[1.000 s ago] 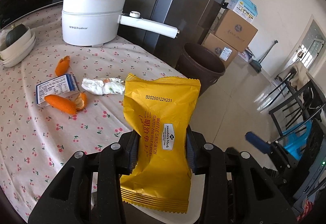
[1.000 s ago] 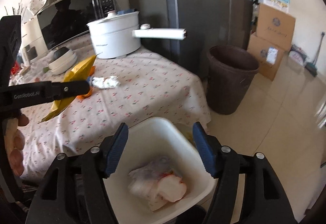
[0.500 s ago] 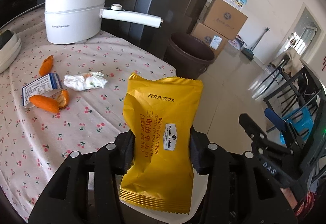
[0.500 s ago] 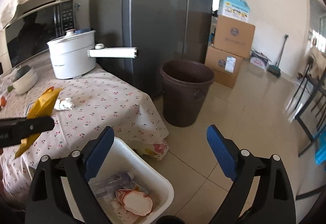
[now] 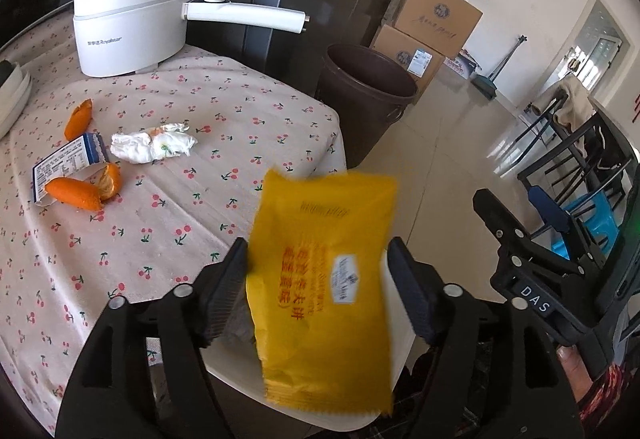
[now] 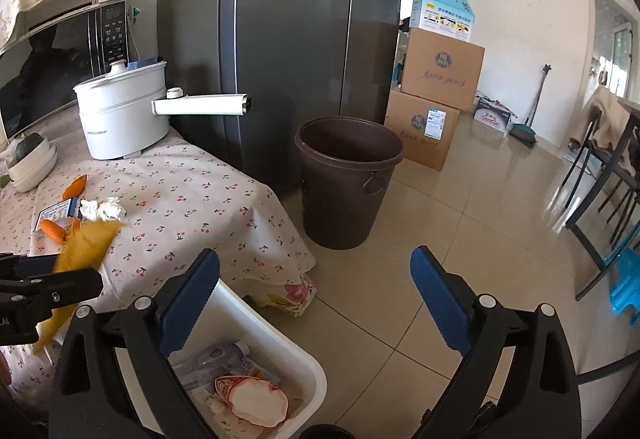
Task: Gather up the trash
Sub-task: 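Carry the packet and tissue to the white bin and release both, then move both tools back over the table toward the orange peels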
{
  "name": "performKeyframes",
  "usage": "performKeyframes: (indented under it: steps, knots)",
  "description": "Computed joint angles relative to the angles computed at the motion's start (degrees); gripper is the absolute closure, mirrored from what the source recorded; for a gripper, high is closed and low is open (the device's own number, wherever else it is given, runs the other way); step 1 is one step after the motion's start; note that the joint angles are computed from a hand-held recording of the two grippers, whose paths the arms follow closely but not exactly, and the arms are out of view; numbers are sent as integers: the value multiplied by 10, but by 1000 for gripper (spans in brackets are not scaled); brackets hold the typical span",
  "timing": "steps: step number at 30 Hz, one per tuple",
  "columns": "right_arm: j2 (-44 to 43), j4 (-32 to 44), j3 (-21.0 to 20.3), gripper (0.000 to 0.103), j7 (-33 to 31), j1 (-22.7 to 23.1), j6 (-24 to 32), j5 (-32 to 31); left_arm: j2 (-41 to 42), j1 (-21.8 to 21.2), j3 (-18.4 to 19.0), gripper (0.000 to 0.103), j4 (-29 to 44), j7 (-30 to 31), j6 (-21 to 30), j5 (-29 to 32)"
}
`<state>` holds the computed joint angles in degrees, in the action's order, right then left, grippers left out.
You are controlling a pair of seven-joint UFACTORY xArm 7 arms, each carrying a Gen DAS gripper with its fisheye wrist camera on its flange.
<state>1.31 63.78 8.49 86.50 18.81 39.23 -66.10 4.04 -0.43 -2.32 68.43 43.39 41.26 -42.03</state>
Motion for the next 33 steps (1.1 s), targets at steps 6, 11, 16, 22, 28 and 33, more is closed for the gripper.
performKeyframes:
  steps: [6, 11, 16, 22, 28, 33]
  knots:
    - [3, 2, 0, 9, -5, 1, 2, 6, 2, 0, 0, 28, 2, -8, 0, 8]
    - [15, 15, -2, 9, -20, 4, 1, 20, 9, 4, 2, 25, 9, -27, -17, 17]
    - [39, 46, -7, 9, -41, 14, -4, 36, 24, 10, 3, 22, 25, -53, -36, 39]
    - [72, 87, -19, 9, -63, 33, -5, 48, 57, 24, 4, 20, 64, -90, -52, 76]
    - [96, 116, -31, 8, -85, 48, -20, 76, 116, 40, 5, 19, 136, -152, -72, 144]
    - [120, 145, -41, 8, -109, 62, -23, 98, 183, 57, 4, 19, 219, -213, -68, 191]
